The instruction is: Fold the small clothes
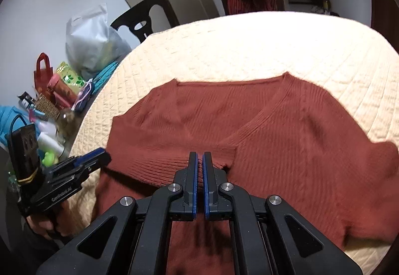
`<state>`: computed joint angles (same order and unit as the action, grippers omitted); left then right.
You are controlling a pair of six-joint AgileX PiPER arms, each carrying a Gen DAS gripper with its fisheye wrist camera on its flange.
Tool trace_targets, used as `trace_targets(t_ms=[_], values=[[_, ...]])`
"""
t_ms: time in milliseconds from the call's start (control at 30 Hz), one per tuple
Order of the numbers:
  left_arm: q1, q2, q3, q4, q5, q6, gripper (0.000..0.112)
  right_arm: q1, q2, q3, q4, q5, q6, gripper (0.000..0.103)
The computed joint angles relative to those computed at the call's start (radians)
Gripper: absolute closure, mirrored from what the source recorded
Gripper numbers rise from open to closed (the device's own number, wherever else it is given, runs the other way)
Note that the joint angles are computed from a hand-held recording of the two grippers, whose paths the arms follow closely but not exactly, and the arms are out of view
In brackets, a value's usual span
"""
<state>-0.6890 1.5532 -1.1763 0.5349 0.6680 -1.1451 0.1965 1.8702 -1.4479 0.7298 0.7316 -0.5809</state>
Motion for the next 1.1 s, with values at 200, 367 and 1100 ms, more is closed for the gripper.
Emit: trace_targets(t_ms=[200, 367, 1100], values=[[0.000, -0.004, 0.003, -0.043, 0.018, 0.050, 0.087, -0.019, 0.057, -0.035, -0.063, 0.096, 0.069, 0.099], [0.013, -0.015, -0.012, -0.024, 0.037, 0.048, 0.087, -0.056, 0.039, -0.038, 0.013, 0.106, 0.015, 0.070], [0.010, -0.006, -0.002, -0.022, 0.039, 0.046, 0.087, 0.002, 0.070, -0.107, -0.147, 0.013, 0.113, 0.097]])
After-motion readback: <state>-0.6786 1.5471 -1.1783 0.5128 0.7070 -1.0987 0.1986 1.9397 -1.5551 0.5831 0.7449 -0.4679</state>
